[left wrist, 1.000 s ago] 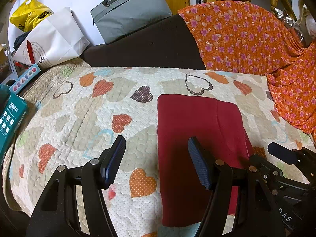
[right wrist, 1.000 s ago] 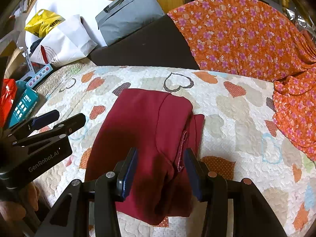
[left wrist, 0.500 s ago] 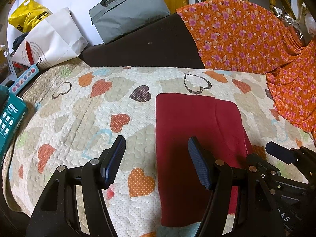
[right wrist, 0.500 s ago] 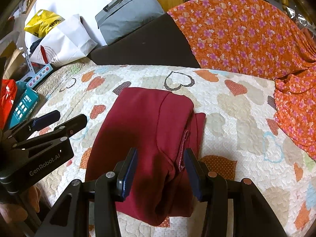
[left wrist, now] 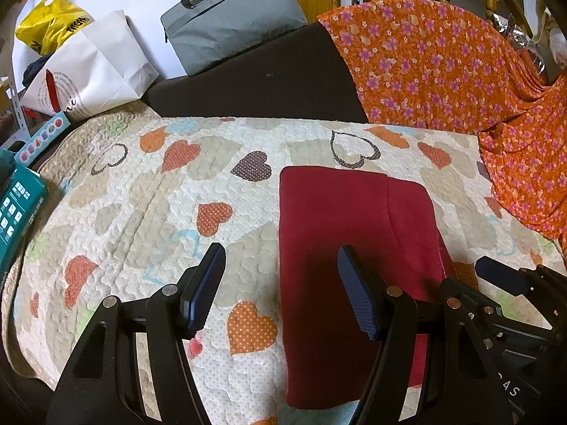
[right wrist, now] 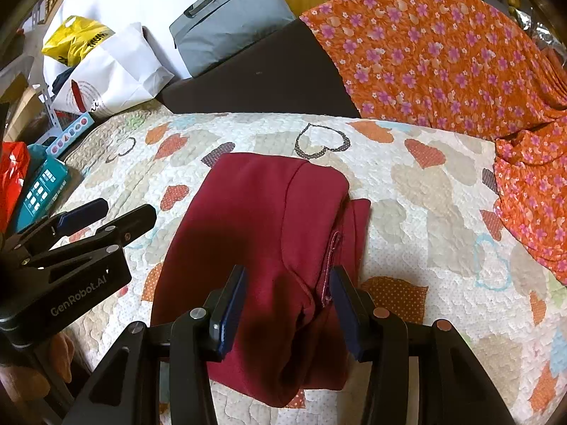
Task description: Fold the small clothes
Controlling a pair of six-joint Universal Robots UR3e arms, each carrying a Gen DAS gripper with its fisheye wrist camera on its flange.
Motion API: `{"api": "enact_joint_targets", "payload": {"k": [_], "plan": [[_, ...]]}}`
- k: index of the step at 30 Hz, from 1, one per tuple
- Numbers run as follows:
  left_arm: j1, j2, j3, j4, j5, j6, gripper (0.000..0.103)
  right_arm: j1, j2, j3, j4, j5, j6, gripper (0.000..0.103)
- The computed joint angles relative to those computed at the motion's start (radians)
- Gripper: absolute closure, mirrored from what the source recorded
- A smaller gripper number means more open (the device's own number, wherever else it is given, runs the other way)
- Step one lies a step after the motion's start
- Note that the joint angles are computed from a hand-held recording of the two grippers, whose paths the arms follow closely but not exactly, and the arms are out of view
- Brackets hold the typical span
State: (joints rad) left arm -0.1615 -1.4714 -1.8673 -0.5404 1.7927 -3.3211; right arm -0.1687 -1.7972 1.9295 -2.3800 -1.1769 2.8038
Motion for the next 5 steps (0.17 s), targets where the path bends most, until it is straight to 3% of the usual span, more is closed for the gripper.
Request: {"api": "enact_joint_targets", "payload": {"k": [5], "plan": [[0.016, 0.0, -0.002, -0.001, -0.022, 0.0, 0.037, 0.001, 0.008, -0.001, -0.002, 0.005, -0.001, 0.057]]}}
